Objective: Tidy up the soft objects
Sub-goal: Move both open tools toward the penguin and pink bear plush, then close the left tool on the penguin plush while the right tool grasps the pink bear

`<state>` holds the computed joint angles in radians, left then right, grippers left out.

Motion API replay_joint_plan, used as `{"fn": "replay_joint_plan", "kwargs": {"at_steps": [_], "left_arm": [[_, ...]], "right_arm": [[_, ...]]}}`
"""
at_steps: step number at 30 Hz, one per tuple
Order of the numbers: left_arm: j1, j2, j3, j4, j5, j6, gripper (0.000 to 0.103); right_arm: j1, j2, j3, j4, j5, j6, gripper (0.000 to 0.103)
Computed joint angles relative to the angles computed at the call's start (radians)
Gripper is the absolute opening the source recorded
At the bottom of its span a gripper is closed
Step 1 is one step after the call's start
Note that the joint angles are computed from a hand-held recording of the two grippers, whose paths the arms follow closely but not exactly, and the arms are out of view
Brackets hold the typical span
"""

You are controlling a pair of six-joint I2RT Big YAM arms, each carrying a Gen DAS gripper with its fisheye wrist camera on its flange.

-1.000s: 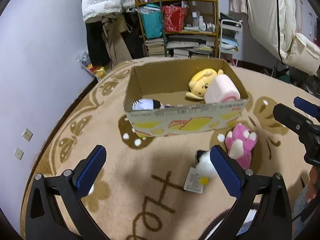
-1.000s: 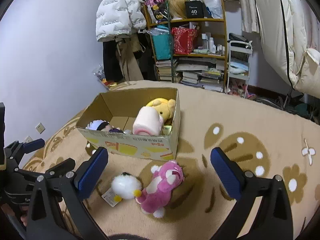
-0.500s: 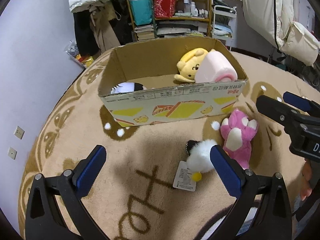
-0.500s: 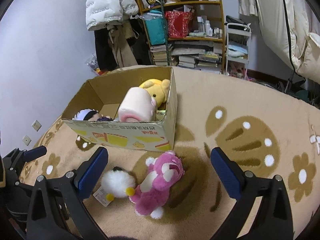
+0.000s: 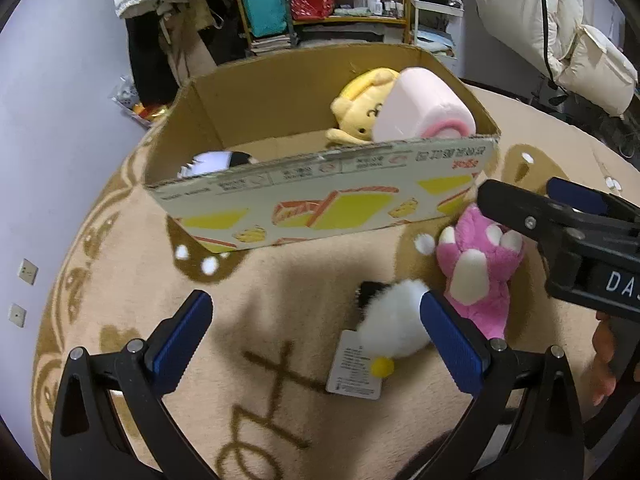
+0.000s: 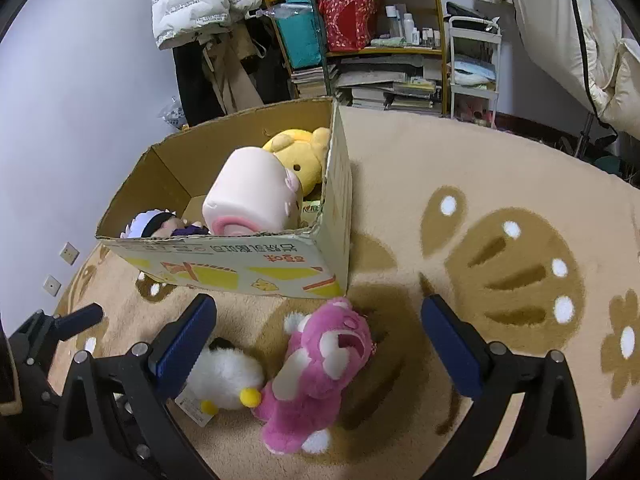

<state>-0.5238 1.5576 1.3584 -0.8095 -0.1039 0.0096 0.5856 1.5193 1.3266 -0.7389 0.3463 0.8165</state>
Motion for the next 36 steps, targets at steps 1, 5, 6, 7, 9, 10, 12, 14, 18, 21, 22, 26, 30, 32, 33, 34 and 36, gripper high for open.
{"fn": "replay_joint_plan", "kwargs": {"at_steps": [1, 5, 6, 7, 9, 10, 12, 14, 18, 21, 22, 26, 30, 32, 33, 34, 36], "left_arm": [[-0.002, 0.005, 0.001, 0.002, 0.009, 0.000, 0.102], [-0.005, 0.019, 0.003, 0.008, 0.031, 0.005, 0.102], [-0.006, 0.024, 0.005, 0.006, 0.036, 0.004, 0.102], [-0.005, 0.031, 0.010, 0.003, 0.040, 0.004, 0.102], [-0.007, 0.041, 0.014, -0.001, 0.045, 0.001, 0.102], [-0.007, 0.049, 0.018, -0.006, 0.047, -0.002, 0.102], [-0.006, 0.058, 0.024, -0.008, 0.052, -0.004, 0.102], [-0.007, 0.067, 0.031, -0.012, 0.054, -0.005, 0.102], [-0.008, 0.080, 0.042, -0.025, 0.065, -0.005, 0.102], [-0.012, 0.090, 0.046, -0.035, 0.061, 0.000, 0.102], [-0.014, 0.095, 0.048, -0.039, 0.055, 0.002, 0.102], [-0.021, 0.110, 0.055, -0.059, 0.035, 0.009, 0.102], [-0.029, 0.131, 0.066, -0.071, 0.016, 0.005, 0.102], [-0.033, 0.141, 0.070, -0.076, 0.004, -0.002, 0.102], [-0.033, 0.144, 0.069, -0.076, 0.007, -0.008, 0.102], [-0.031, 0.146, 0.070, -0.078, 0.014, -0.014, 0.102], [-0.029, 0.151, 0.072, -0.082, 0.027, -0.028, 0.098]], "right_arm": [[-0.002, 0.004, 0.001, -0.002, -0.004, 0.003, 0.103], [-0.015, 0.021, 0.006, -0.013, -0.031, 0.025, 0.103], [-0.018, 0.024, 0.006, -0.015, -0.039, 0.030, 0.103], [-0.021, 0.028, 0.006, -0.014, -0.049, 0.034, 0.103], [-0.025, 0.033, 0.002, -0.005, -0.059, 0.041, 0.103], [-0.026, 0.034, 0.000, -0.001, -0.059, 0.044, 0.103], [-0.030, 0.032, -0.010, 0.021, -0.068, 0.045, 0.103], [-0.032, 0.036, -0.011, 0.027, -0.078, 0.048, 0.103], [-0.037, 0.050, -0.007, 0.024, -0.100, 0.050, 0.103], [-0.043, 0.057, -0.007, 0.022, -0.121, 0.059, 0.103], [-0.045, 0.061, -0.007, 0.022, -0.131, 0.064, 0.103], [-0.049, 0.061, -0.016, 0.036, -0.147, 0.074, 0.103], [-0.049, 0.070, -0.012, 0.030, -0.158, 0.068, 0.102], [-0.051, 0.076, -0.008, 0.025, -0.177, 0.063, 0.090], [-0.052, 0.081, -0.005, 0.021, -0.189, 0.061, 0.084], [-0.052, 0.090, 0.001, 0.014, -0.203, 0.057, 0.081], [-0.045, 0.104, 0.017, -0.013, -0.188, 0.040, 0.070]]}}
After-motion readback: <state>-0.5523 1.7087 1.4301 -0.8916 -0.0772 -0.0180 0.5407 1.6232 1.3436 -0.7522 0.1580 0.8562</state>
